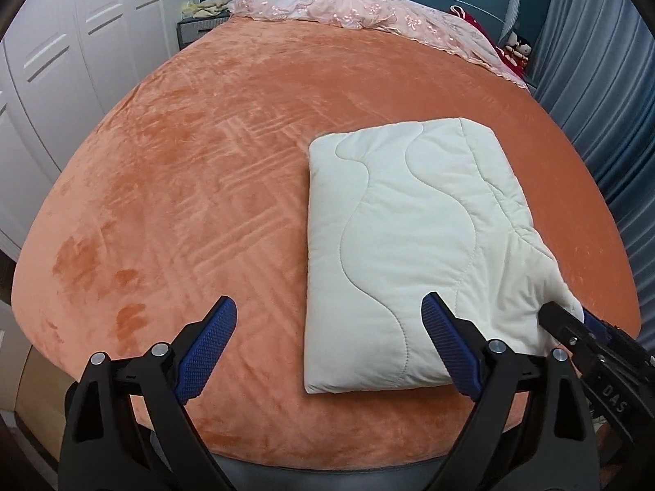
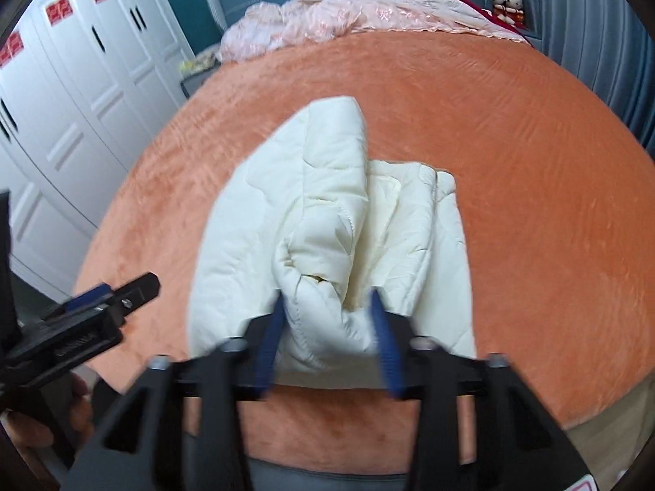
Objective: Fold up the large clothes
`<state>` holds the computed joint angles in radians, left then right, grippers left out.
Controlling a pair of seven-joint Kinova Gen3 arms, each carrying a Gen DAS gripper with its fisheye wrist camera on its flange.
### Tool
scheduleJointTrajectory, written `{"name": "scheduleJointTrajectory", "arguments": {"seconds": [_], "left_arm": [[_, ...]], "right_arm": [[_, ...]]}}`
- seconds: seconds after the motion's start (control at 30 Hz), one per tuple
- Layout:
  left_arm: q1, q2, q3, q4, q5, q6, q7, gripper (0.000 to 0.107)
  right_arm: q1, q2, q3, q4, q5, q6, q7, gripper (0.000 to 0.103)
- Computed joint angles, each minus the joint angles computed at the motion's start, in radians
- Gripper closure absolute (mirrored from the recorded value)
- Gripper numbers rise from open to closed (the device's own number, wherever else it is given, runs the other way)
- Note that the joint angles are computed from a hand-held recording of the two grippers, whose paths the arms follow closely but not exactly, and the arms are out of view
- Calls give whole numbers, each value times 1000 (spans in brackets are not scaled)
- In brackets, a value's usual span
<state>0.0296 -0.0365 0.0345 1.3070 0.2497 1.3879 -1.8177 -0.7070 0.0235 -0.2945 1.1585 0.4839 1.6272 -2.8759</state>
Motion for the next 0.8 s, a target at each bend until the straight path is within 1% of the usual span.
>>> {"name": "scheduleJointTrajectory", "arguments": {"seconds": [0.03,0.1,0.17,0.23,0.3,0.37,0.57,0.63,0.7,0.8], "left_arm": [[1,4,0,-1,13,8,0,19],[7,8,6,-4,18,13,-7,19],[20,10,18,-3,17,12,-11,19],[36,11,30,-3,21,13,-15,19],[59,13,48,1,11,4,-8,20],[91,20,73,6,-21,-7,14,20],[180,65,119,38,-99,-7,89,23],[212,69,131,63,-153,-28,120,23],[237,65,139,86,-194,-51,131,22],[269,62,151,121,-242,-87,144,14]], "right_arm": [[5,-3,4,-1,-18,5,6,88],[28,-46,11,50,-57,-28,-16,92],[51,-70,-18,92,-55,-25,-55,93],[63,-97,-26,129,-58,-12,-103,94],[92,-130,-35,179,-80,-16,-148,94],[130,-160,-28,235,-131,-41,-154,94],[218,-181,-4,363,-262,-141,-84,93],[238,-186,1,409,-295,-185,-75,93],[255,-190,6,449,-319,-230,-68,93],[277,-197,16,490,-347,-280,-41,93]]}}
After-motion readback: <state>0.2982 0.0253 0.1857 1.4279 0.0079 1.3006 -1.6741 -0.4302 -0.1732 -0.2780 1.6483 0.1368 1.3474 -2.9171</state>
